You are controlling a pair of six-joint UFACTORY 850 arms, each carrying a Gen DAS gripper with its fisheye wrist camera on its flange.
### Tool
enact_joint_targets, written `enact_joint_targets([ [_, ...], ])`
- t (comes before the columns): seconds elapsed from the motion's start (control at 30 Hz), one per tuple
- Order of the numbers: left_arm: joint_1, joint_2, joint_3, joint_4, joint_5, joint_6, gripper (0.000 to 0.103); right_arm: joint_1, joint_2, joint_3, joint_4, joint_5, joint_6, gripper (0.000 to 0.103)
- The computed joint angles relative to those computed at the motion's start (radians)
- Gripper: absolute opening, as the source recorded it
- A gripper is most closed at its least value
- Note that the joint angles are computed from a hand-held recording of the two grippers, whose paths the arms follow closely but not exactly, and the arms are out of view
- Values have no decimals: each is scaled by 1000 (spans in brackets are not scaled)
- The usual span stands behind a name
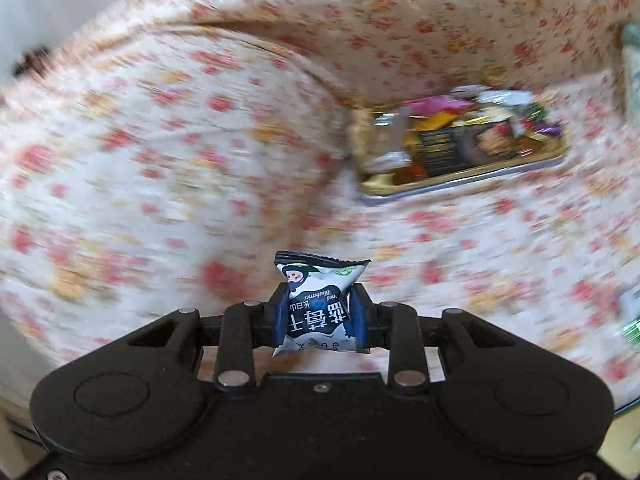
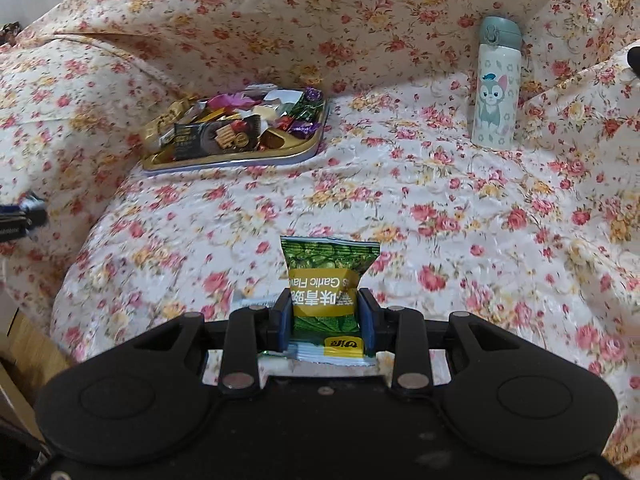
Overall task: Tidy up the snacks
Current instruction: 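Carry the milk candy and pea packet over the gold tray with both tools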
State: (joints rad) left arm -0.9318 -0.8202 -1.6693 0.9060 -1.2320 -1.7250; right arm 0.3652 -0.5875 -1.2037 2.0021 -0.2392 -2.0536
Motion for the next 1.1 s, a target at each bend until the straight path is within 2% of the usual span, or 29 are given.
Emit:
enact_joint_targets([
  [0.13,-2,77,99,-8,-67,13,40,-2,32,34,-10,-14,13,35],
  [0.37,-11,149,174,5,-256,135,40,12,68,76,-47,-12,29,35],
  [0.47,-14,165,179,-17,-261,123,40,16,79,91,-108,-14,84,35],
  [0.53,-26,167,179,-24,-204,75,40,15,84,102,-157,-16,130,35],
  [0.6,-38,150,156,-49,-115,27,40,16,88,111,-228,-9,199,35],
  [0.77,-59,102,110,-91,230,-88,40,12,105,144,-414,12,381,35],
  [0.87,-66,47,54,-126,383,-113,40,13,121,172,-476,37,440,35],
  [0.93,-73,-5,-9,-160,427,-102,40,6,125,181,-558,30,524,35],
  [1.1,-88,-127,-172,-278,457,-5,40,-3,123,201,-779,27,756,35],
])
